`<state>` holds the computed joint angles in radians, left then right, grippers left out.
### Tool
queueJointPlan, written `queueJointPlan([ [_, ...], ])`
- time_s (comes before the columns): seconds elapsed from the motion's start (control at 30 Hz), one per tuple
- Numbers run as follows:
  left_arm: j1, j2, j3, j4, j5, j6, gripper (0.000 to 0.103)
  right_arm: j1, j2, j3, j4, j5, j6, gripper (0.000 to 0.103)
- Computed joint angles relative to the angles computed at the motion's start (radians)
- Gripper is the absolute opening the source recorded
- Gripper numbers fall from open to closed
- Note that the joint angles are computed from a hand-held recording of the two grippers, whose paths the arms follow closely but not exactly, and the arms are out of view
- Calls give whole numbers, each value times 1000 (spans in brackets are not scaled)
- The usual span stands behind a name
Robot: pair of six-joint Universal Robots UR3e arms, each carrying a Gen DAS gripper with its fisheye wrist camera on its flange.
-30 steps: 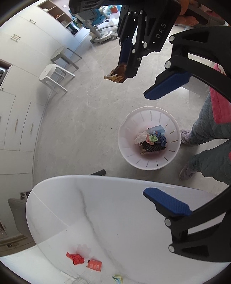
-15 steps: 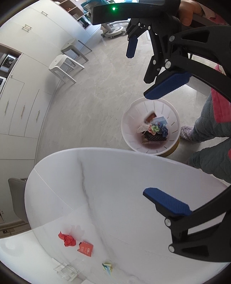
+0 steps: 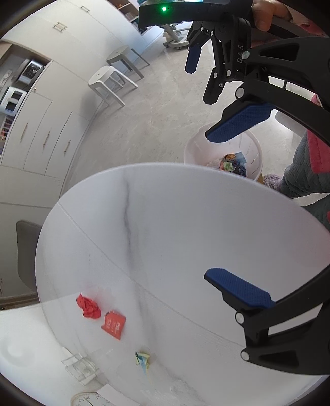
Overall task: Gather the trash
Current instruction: 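Move both tools back over the table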
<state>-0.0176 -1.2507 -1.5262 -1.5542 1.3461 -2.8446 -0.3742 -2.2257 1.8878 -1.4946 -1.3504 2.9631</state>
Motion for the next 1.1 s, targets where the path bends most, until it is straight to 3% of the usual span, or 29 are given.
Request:
queueJointPlan([
  [0.27,326,27,-2,-70,-73,184,95,358,338,-166,-231,-91,273,98],
  [0.5,538,-54,56,-84,-107,281,95,571,640,-431,-304,-147,395,98],
  [0.83,633,-208,162,-13,-103,301,95,712,1014,-923,-232,-176,423,98],
  [1.1,605,-339,253,32,-74,182,95,703,1277,-1344,-85,-152,343,98],
])
